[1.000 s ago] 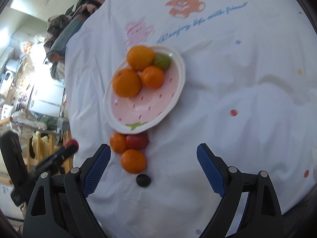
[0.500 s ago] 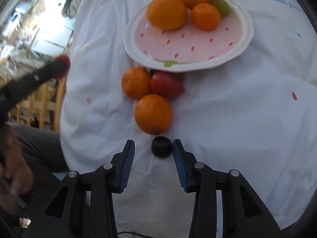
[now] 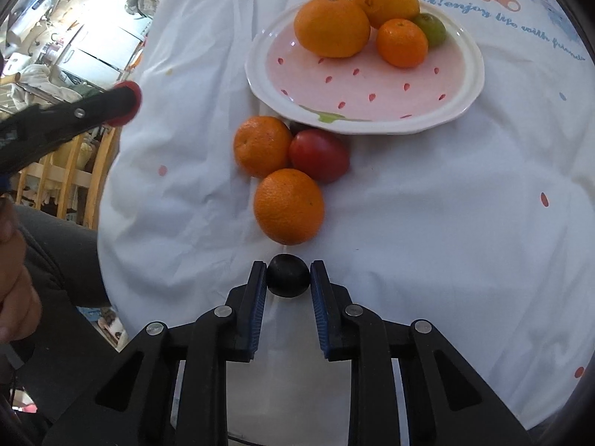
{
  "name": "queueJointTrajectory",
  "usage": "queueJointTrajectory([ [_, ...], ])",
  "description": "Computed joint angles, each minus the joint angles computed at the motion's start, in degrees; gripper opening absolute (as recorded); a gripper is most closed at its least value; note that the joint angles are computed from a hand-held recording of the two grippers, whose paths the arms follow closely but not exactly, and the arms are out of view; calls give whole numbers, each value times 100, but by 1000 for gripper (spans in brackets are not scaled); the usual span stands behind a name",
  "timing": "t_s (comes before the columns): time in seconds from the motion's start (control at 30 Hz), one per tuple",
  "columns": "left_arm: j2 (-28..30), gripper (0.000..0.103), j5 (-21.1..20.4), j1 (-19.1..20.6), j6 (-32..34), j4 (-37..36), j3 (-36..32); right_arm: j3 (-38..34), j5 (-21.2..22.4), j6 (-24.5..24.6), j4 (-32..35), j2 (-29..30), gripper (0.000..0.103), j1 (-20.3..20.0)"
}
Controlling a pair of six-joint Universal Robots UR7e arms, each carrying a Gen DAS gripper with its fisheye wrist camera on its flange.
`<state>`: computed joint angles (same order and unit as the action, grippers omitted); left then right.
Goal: Organize fruits
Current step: 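Carry the tomato and plum over the pink plate and open both tools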
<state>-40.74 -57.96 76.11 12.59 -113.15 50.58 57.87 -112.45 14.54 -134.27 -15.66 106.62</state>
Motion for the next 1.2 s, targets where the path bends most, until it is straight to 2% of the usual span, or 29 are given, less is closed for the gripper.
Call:
queueJointTrajectory([
  [0.2, -41, 26, 55, 3, 29, -165, 67, 462, 223, -85, -711, -322, 25, -14],
  [0.43, -33, 26, 145, -64, 225, -401, 137, 1104, -68, 11, -2388, -727, 25, -37],
  [0.53, 75, 26, 109, -105, 256, -319, -78, 1266, -154, -12, -2930, -875, 25, -83],
  [0.63, 346, 26, 12, -143, 125, 103, -649, 1195, -203, -64, -3135, -896, 25, -134],
  [0.77, 638, 26, 52, -251, 315, 119, -1077, 973, -151, -93, -3193, -843, 25, -212],
  [0.87, 801, 26, 0, -297, 515, 125, -1267, 674, -249, -195, -2994, -747, 25, -269],
  [0.97, 1114, 26, -83, -308, 502, 544, -1771, 449, -541, -246, -2655, -675, 25, -294],
  [1.07, 1385, 26, -90, -297, 519, 770, -2109, 306, -482, -127, -2454, -637, 25, -390],
  [1.2, 1568, 26, -71, -246, 524, 993, -2249, -56, -524, -265, -2177, -477, 25, -438],
])
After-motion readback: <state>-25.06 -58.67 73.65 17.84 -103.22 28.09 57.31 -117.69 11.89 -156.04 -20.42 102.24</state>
